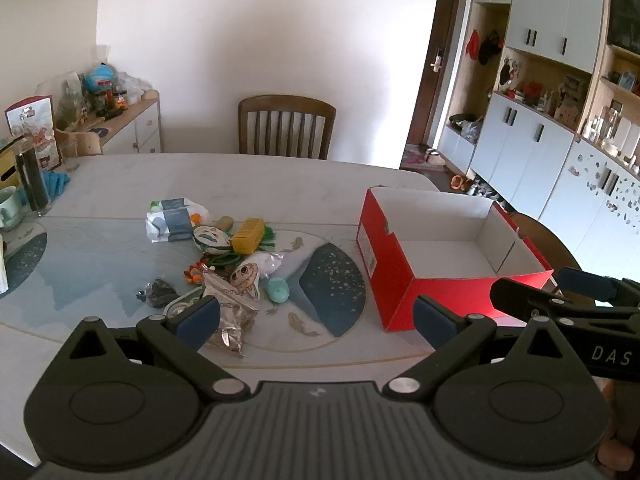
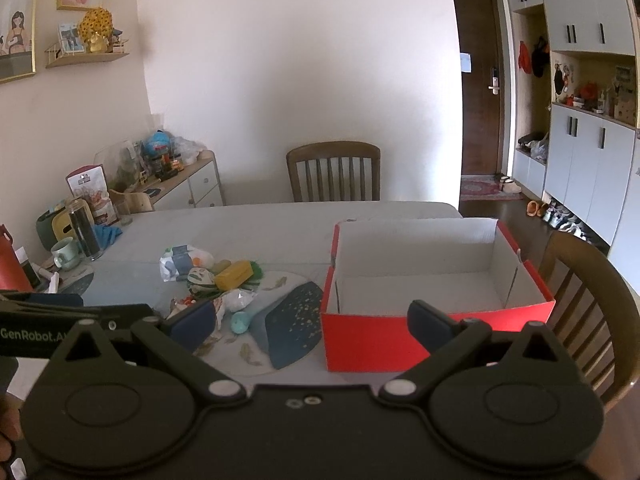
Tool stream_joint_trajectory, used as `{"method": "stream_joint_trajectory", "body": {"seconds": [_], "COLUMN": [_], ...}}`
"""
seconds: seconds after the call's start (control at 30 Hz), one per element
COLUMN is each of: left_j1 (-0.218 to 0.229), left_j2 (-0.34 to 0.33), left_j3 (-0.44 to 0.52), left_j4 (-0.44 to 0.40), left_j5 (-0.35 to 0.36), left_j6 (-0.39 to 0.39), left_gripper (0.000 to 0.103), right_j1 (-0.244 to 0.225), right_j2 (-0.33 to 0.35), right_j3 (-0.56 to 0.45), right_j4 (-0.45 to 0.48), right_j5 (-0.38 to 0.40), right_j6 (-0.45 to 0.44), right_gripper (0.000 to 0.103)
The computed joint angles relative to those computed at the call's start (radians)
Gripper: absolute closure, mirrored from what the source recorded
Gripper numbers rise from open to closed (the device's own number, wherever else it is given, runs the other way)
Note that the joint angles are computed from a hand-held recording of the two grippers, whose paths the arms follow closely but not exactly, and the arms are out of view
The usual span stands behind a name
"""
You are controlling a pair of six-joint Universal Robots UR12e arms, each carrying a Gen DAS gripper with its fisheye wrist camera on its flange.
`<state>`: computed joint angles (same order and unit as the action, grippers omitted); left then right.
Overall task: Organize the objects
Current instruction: 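Move both tools toward the pile of items on the table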
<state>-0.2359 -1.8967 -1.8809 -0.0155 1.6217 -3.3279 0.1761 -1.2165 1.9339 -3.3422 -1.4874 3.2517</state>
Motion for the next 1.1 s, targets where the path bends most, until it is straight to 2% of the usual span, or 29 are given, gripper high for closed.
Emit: {"method": "stream_joint_trajectory", "body": {"seconds": [0.43,0.6,0.77,0.97,1.1], "left_j1": [0.019,0.035,0.087,0.126,0.150], "left_j2": [-0.009,-0.027,-0.047,-0.088,-0.117], "left_j3": [0.007,0.036,0.047,0.067,0.083], "left_j4": [-0.010,-0.075,-0.111,-0.141,-0.159], "left_j5": [0.003,0.016,-0.077,-0.096,-0.146], "left_j6": [-0.007,0.037,0.032,0.103,0.162], "left_gripper": [0.000,0.000,0.000,0.000,0.000], "right_j1": [0.010,0.032,0.056,0.080,0.090], "right_j2": [0.024,0.054,0.092,0.150,0.186], "right_j3": [-0.032,-0.076,-0.140,-0.229,-0.286], "right_j4": [0.025,0.051,0.123,0.236,0.315], "right_j5": [0.003,-0.008,-0.025,-0.038,-0.042], "right_j6": [-0.018,-0.033,-0.038,-0.038,-0.020], "right_gripper": [0.001,0.001,0.001,0.002,0.003]}}
